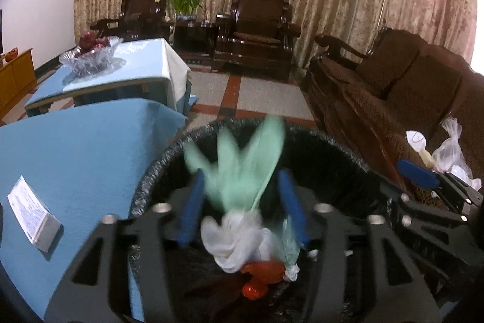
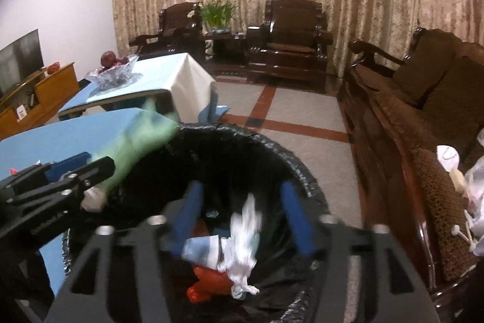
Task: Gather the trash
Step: 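Carry the glove and tissue over the black bin and open both tools, then move both tools back toward the red packet and white box on the table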
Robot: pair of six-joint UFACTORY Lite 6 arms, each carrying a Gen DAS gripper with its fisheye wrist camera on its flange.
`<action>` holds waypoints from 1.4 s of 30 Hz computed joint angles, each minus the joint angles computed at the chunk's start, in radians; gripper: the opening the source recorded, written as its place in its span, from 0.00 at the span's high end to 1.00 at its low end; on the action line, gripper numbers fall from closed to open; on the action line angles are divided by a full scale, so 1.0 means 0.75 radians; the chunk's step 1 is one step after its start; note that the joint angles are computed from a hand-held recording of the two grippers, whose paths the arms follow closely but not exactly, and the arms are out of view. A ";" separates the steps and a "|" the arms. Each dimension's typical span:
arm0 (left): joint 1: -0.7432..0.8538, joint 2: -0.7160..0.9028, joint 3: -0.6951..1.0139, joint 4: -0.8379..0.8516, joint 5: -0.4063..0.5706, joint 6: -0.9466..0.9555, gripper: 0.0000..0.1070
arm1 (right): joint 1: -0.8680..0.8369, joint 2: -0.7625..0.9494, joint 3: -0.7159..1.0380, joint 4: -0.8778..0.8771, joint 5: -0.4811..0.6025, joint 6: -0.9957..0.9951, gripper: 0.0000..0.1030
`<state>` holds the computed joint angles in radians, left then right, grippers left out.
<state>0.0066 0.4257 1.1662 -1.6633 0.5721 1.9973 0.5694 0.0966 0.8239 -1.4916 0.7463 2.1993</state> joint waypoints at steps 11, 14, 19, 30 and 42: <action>0.248 -0.196 0.003 0.136 0.184 -0.112 0.23 | 0.154 -0.087 0.061 0.047 0.136 -0.041 0.06; 0.340 -0.248 0.006 0.182 0.223 -0.145 0.22 | 0.212 -0.054 0.151 0.063 0.170 -0.102 0.06; 0.506 -0.287 0.045 0.272 0.298 -0.198 0.22 | 0.301 0.057 0.347 0.071 0.205 -0.177 0.06; 0.863 -0.114 0.326 0.361 0.412 -0.251 0.21 | 0.398 0.473 0.876 0.081 0.136 -0.333 0.06; 1.042 0.316 0.840 0.440 0.356 -0.361 0.21 | 0.424 1.051 1.610 0.224 -0.008 -0.618 0.06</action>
<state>0.7878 0.6627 1.7958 -1.3334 0.8388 1.7263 0.8872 0.8846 2.0312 -1.3235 0.7405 1.7359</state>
